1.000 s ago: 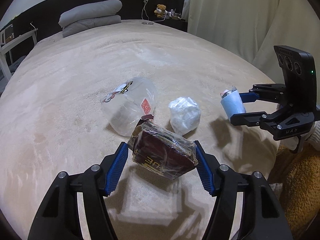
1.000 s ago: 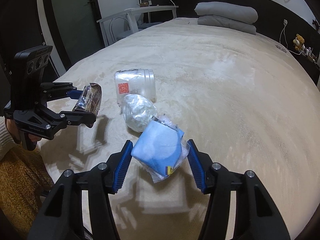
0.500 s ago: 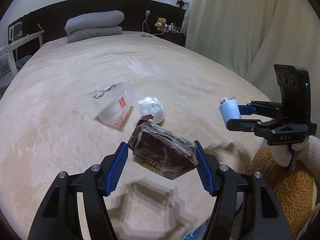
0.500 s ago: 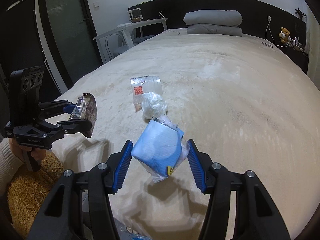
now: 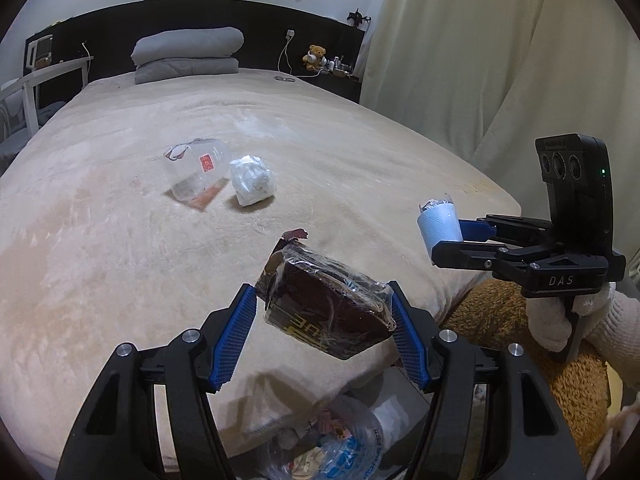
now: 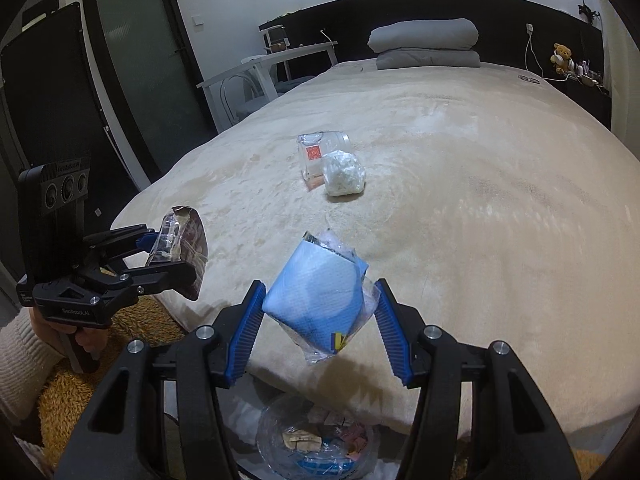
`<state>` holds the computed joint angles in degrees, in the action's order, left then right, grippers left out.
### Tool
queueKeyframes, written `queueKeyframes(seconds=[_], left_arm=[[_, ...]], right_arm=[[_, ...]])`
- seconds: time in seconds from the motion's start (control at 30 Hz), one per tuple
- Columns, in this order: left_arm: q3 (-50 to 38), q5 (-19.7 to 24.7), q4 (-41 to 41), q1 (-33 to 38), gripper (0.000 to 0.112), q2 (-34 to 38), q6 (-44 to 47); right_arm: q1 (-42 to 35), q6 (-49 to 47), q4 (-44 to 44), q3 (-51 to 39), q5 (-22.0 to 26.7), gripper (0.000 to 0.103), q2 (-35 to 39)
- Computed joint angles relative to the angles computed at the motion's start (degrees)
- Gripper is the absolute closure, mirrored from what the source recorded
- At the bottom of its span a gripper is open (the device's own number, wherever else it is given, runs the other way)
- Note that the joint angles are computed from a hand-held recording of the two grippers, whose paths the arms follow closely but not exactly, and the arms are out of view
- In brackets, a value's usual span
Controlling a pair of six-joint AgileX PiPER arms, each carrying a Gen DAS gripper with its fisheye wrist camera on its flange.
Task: Collect trash
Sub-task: 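Lift the blue packet and brown box and carry both toward the trash bag, then lower the blue packet and brown box into the trash bag, opening both tools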
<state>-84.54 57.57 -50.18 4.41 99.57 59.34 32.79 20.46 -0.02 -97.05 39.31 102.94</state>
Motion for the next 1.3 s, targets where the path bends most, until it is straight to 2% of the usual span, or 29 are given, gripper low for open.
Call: queueKeyframes(seconds=[0.33, 0.6, 0.97, 1.3], left_arm=[[13.83, -0.62, -4.56, 1.78, 0.048, -9.49, 4.74], [20.33, -0.15, -5.58, 2.33, 0.048, -14.02, 4.99], [24.36, 0.23, -2.24, 0.87, 0.048, -15.39, 0.33], [25.62, -0.34, 3.78, -2.15, 0.048, -12.42, -8.55]], right_arm=[[5.21, 10.05, -6.43, 11.21, -3.89, 0.048, -7.69], [9.01, 17.04, -10.37, 15.31, -3.87, 0.048, -10.80], [9.06, 15.65, -3.71, 16.88, -1.57, 0.048, -10.27], [6.04, 9.21, 9.85, 16.39, 2.56, 0.048, -6.02]])
